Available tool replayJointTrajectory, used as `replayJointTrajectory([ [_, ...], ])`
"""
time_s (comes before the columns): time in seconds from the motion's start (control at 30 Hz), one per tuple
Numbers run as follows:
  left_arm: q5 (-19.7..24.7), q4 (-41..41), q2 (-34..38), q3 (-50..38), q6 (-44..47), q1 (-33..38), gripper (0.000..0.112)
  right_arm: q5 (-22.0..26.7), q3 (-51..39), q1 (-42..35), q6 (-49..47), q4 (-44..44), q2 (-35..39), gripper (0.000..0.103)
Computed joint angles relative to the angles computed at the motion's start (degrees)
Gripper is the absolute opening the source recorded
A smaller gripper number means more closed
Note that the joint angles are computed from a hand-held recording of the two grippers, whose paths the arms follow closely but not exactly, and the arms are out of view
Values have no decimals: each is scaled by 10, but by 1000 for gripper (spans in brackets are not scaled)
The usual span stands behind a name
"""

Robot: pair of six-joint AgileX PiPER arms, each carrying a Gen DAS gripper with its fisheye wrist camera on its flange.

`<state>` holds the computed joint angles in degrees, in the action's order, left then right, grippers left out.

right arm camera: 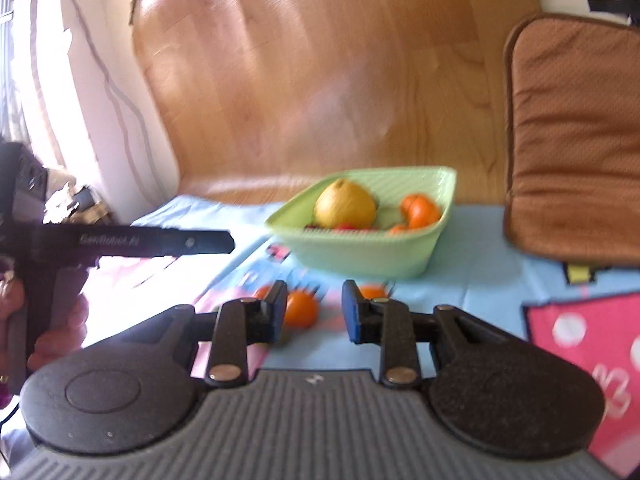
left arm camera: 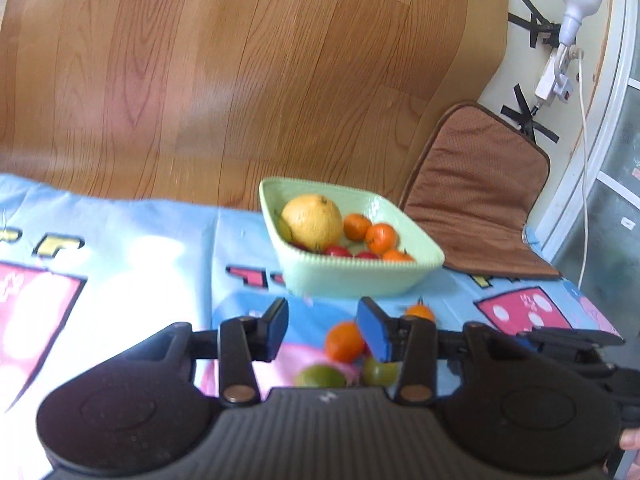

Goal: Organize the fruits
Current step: 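Grasp a green cherry tomato with the left tool while the right tool grasps another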

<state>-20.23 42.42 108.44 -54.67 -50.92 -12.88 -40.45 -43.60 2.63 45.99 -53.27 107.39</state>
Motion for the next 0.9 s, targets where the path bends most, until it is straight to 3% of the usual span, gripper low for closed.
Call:
replayJointTrajectory([
  [0.1,-14,15,3,16,-18,0,44,32,7,40,-37,37,-5,33],
  [0.2,-29,-54,5,43,49,-8,46,61,-10,64,-51,58,5,34],
  [0.23,-34,-50,8,45,39,-7,46,69,-19,69,-51,61,11,36],
  [0.27,-38,-44,13,44,30,-6,46,76,-26,76,-58,71,16,45],
  [0.33,-33,-75,24,41,52,-14,44,93,-42,88,-72,88,29,50],
  [0.43,-42,-56,41,33,20,-6,37,122,-70,100,-57,77,46,49],
  [0.47,-53,-37,43,34,-3,3,35,124,-77,98,-29,53,51,43],
  [0.53,-67,-16,44,39,-28,13,34,98,-69,86,-22,43,50,27],
  [0.63,-79,-21,26,67,-29,13,34,80,-36,79,-52,69,33,27],
  [0.8,-115,-112,-31,166,63,0,34,23,87,58,-183,182,-31,27],
  [0.9,-143,-140,-71,235,95,-2,34,-8,173,17,-200,165,-85,27],
])
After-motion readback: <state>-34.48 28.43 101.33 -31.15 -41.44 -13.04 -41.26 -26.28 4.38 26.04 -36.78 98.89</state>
